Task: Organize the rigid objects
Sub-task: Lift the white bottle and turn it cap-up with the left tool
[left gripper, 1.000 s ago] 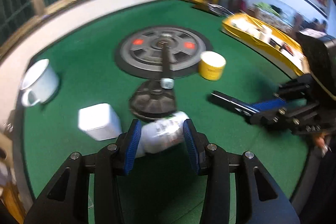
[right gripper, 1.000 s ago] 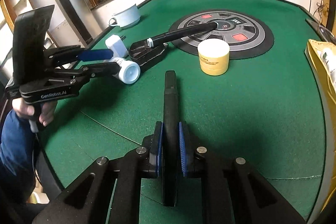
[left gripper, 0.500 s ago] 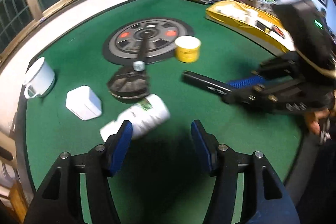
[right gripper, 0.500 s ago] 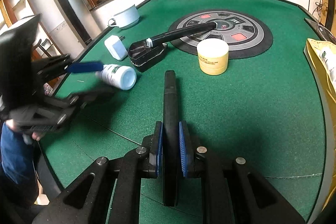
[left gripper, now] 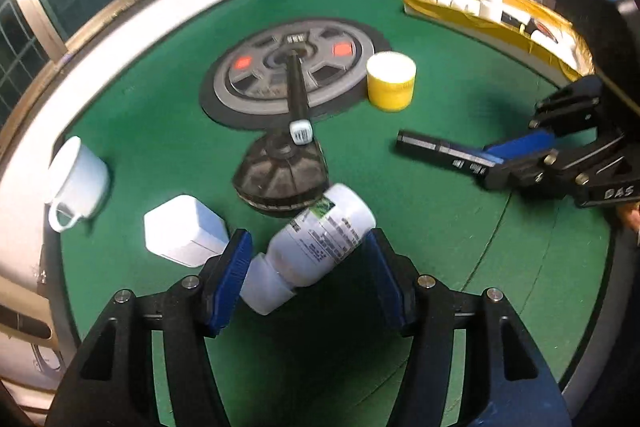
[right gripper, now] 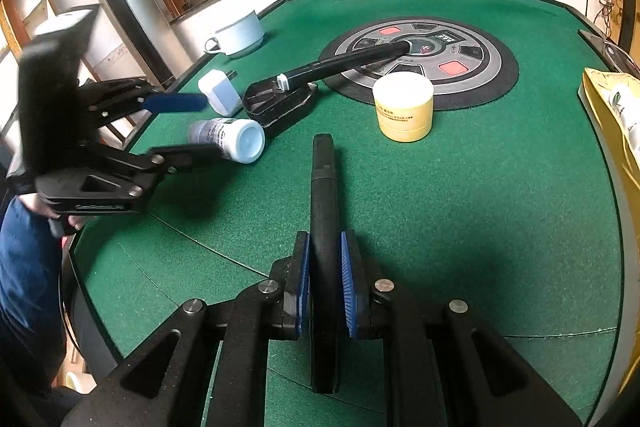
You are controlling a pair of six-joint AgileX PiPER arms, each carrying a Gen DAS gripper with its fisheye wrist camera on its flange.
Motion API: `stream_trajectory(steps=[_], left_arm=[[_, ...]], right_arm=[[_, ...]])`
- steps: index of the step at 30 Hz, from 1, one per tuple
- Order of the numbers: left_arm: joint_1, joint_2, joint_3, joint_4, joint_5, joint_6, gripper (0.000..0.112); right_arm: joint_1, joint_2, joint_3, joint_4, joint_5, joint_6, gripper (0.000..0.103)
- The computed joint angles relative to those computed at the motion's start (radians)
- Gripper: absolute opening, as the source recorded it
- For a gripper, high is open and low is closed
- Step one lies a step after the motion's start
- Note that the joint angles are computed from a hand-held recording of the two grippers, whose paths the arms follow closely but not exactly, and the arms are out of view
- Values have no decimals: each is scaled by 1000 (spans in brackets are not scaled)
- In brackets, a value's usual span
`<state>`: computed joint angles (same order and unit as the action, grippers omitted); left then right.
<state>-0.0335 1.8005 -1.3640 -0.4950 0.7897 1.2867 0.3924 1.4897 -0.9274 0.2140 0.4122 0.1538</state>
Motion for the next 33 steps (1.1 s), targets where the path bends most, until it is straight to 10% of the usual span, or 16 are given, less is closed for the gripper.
stream_trajectory(steps=[8, 16, 19, 28, 33], left_arm=[[-15, -127, 158, -38, -40, -41, 57], [-153, -107, 191, 220, -249, -348, 58], [-131, -90, 175, 145, -227, -310, 40], [-3, -138, 248, -278, -113, -78, 38], [-74, -246, 382, -468, -286, -42, 37]], right_arm=[[8, 1, -4, -34, 3, 30, 13], [86, 19, -40, -314, 47, 289, 13], [91, 19, -41, -336, 52, 307, 13], [57, -5, -6, -249, 9, 265, 13], [50, -62, 59, -245, -83, 317, 13]])
